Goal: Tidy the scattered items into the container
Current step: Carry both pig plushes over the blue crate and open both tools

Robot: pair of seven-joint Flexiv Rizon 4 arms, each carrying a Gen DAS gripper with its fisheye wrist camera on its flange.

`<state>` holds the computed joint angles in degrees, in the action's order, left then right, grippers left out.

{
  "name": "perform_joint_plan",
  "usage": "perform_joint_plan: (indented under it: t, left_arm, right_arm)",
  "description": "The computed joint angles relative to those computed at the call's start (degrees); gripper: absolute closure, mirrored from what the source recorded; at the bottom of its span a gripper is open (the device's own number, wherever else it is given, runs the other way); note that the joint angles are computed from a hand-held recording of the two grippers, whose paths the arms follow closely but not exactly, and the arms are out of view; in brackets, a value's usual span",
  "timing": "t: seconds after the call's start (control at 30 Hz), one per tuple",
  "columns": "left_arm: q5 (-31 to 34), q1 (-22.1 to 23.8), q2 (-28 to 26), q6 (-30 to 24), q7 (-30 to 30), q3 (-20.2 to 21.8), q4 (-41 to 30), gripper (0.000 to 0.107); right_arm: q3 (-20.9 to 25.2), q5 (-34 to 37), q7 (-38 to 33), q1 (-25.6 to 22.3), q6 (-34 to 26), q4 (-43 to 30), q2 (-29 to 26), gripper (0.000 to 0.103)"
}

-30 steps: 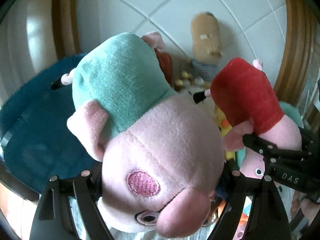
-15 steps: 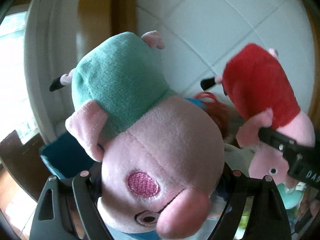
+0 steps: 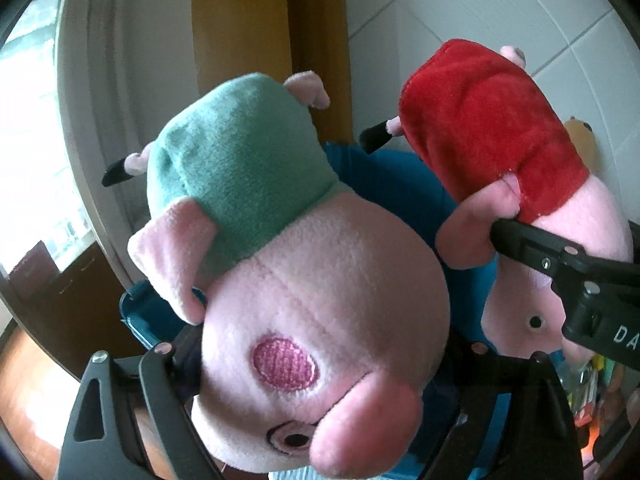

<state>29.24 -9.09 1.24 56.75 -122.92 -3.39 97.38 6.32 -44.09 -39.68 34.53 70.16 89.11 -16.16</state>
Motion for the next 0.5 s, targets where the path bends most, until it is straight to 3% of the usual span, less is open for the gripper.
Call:
perform_joint_plan:
  t: [0.07,0.13,0.23,0.5]
  left_arm:
    - [-2.5,0.3,-0.7,1.0,2.3,0.5,0.6,0.014]
    - [-5.1,0.6,-1.3,2.0,4.8,1.0,1.3,0.013]
    - [-6.4,0.7,-2.1,1.7,6.3,1.3,1.4,0.012]
    - [-7.5,0.7,-1.1,5.4,7.6,1.7,3.0,0.012]
  right_arm:
    - [-0.2,-0.1,0.5,0.3,-0.9,-0.6,-0.5,0.025]
    - [-1.6,-3.3,3.2,0.6,-0.6,0.8,0.4,0.012]
    - [-2.4,-8.2,7.2,0.6,-1.2,2.3,1.7,0.001]
    - [-0.1,-12.5,11.0,-1.6,-3.3,4.8,4.0,0.001]
